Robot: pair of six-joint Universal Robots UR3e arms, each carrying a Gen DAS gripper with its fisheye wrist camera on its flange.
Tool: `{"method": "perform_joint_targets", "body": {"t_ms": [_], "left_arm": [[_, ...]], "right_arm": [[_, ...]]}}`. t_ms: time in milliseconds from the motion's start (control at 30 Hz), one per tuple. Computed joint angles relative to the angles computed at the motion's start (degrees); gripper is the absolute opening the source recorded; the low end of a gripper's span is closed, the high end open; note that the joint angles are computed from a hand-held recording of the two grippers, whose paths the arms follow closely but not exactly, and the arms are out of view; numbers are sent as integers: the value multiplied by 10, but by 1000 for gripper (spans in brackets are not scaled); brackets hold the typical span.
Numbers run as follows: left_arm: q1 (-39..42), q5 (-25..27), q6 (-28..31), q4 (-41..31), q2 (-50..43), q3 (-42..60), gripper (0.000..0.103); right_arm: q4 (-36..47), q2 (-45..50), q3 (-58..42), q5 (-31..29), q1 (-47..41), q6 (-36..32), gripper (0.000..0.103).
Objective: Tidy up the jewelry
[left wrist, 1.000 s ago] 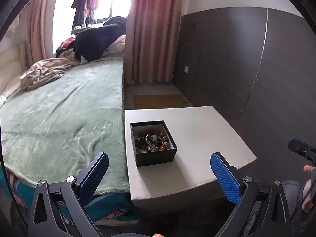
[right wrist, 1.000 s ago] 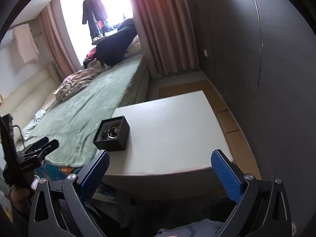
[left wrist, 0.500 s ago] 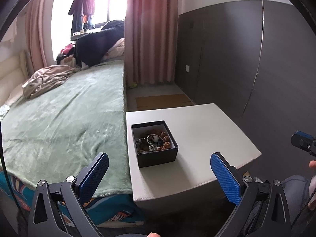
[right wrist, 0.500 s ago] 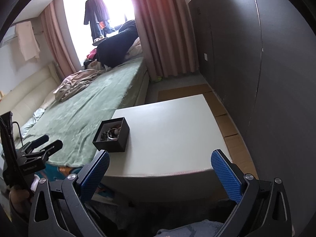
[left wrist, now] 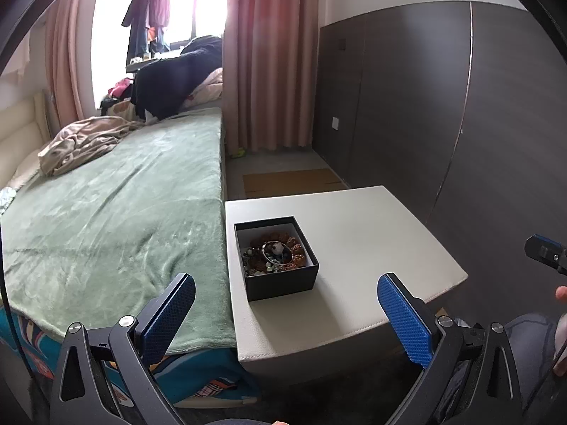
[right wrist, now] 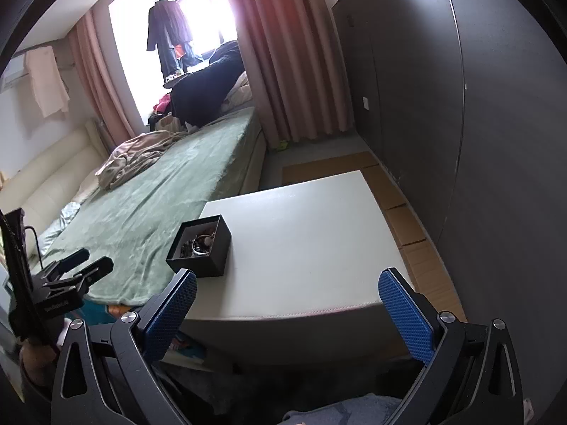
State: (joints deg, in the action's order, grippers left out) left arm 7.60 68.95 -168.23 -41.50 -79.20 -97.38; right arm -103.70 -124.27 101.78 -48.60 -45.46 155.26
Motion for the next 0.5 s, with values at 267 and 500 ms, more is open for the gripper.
{"method": "perform_joint_targets", "body": {"t_ms": [267,500], "left_arm": [[-1,2,-1,-1,-1,2,102],[3,-5,-3,0,1,-2,103]], "right_arm": [[2,1,0,0,-2,-3,103],[-4,3,3,-1,-1,1,103]]}}
